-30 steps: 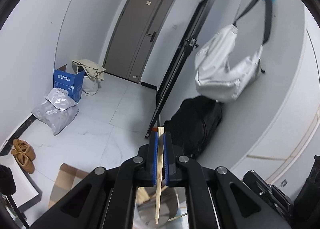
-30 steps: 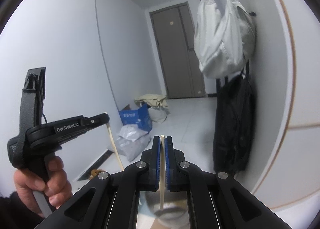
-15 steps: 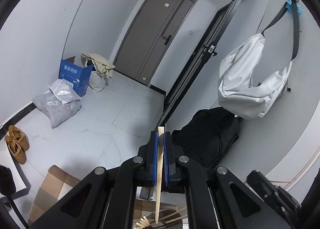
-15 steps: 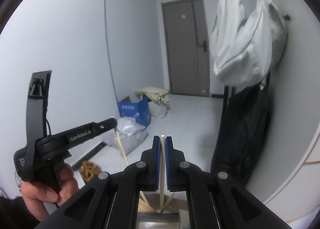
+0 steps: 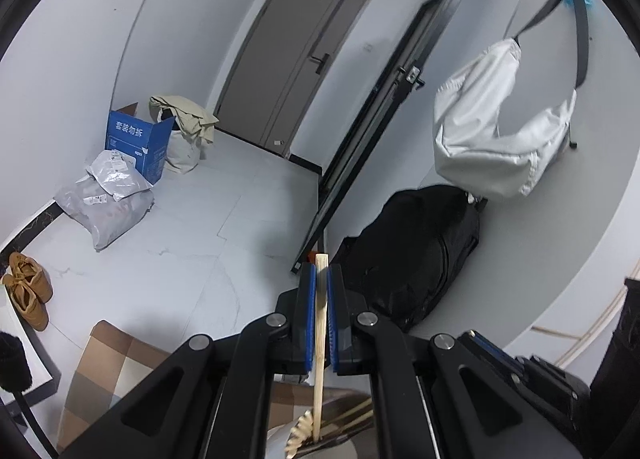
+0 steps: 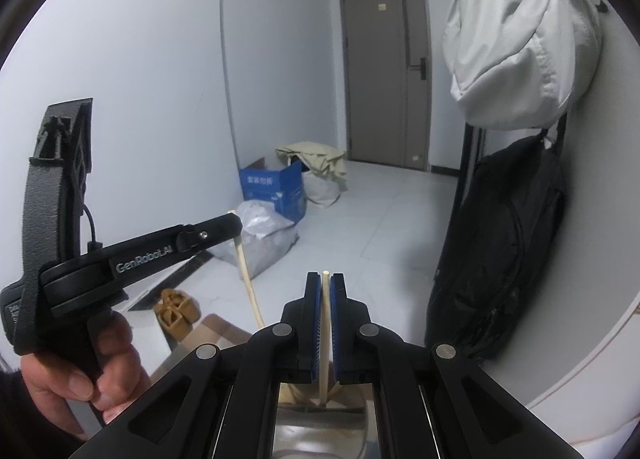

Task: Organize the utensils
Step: 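Carry both held chopsticks up over the white utensil holder, then open both grippers to drop the chopsticks into the holder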

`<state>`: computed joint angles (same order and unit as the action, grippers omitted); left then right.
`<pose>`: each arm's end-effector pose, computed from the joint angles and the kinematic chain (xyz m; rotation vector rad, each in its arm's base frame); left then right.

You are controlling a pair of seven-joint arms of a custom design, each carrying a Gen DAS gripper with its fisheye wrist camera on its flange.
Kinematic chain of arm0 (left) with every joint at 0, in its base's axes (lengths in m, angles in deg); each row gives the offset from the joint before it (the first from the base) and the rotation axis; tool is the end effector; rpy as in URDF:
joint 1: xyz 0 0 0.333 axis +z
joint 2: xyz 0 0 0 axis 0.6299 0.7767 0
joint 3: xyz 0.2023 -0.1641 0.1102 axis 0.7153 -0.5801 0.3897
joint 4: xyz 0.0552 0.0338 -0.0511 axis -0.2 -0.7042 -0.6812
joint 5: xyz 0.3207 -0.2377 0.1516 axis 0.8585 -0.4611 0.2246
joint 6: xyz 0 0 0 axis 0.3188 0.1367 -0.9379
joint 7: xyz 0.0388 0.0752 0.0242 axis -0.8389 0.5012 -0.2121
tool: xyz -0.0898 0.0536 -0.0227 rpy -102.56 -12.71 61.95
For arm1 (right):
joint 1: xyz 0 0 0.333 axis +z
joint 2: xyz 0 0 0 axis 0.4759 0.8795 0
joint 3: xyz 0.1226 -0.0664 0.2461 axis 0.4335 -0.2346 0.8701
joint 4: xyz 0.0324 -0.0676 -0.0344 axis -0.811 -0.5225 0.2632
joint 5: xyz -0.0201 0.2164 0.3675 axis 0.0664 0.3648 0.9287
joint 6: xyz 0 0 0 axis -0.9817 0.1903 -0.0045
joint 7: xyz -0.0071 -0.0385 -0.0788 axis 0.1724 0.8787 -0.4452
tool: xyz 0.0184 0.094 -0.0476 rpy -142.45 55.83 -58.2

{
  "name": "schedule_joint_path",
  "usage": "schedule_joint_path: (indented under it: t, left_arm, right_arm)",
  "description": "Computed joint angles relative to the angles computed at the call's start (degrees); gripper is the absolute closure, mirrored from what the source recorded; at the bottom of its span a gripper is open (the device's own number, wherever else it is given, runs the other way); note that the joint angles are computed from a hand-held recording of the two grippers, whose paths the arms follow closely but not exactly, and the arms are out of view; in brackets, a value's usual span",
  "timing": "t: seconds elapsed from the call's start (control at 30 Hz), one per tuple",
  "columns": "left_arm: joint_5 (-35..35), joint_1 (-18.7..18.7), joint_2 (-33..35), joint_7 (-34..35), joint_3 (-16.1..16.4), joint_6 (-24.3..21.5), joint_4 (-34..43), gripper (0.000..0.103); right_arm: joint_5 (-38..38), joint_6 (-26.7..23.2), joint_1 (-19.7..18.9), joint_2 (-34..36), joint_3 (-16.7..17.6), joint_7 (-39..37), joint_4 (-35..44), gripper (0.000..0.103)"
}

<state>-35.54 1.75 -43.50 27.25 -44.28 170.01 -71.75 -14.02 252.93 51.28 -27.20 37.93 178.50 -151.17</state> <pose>0.5950 -0.4477 0.5191 -1.7502 1.7268 -1.4849 0.5358 0.3523 0.5132 -1.7076 1.3093 -0.7606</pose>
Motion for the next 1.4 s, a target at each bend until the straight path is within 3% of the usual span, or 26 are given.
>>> schedule_joint_path:
  t: [0.07, 0.27, 0.6, 0.9, 1.1, 1.27, 1.4]
  left_arm:
    - [1.5, -0.7, -1.2, -0.7, 1.1, 0.5, -1.8, 0.102]
    - [-1.5, 3.0, -2.7, 4.8, -3.5, -0.1, -4.1, 0.101]
    - [-8.7, 7.1, -5.7, 15.8, -9.0, 1.2, -9.3, 0.101]
    - [-15.8, 8.7, -6.7, 24.3, -11.2, 1.7, -11.0, 0.101]
    - [-19.8, 9.5, -6.1, 29.1, -12.5, -0.1, -9.8, 0.101]
    - [-23.9, 10.9, -5.6, 32.5, -14.4, -0.9, -9.6, 0.101]
    - [-26.4, 11.7, -5.4, 35.6, -15.6, -1.9, -9.7, 0.101]
  right_arm:
    - [1.4, 0.3, 0.0, 0.5, 0.1, -1.4, 0.1, 0.099]
    - [1.6, 0.8, 0.4, 1.3, -0.3, -0.9, 0.5, 0.099]
    - [4.1, -0.4, 2.3, 4.1, -0.6, -7.8, 3.5, 0.099]
    - [5.0, -0.4, 3.9, 5.7, -1.3, -12.9, 4.9, 0.099]
    - [-0.7, -3.0, 5.3, 5.3, -1.8, -13.1, 4.7, 0.099]
    - [-10.6, -3.0, 5.2, 4.2, -2.1, -7.5, 4.8, 0.099]
    - [-2.2, -1.7, 3.5, 4.5, -0.6, -17.8, 4.3, 0.099]
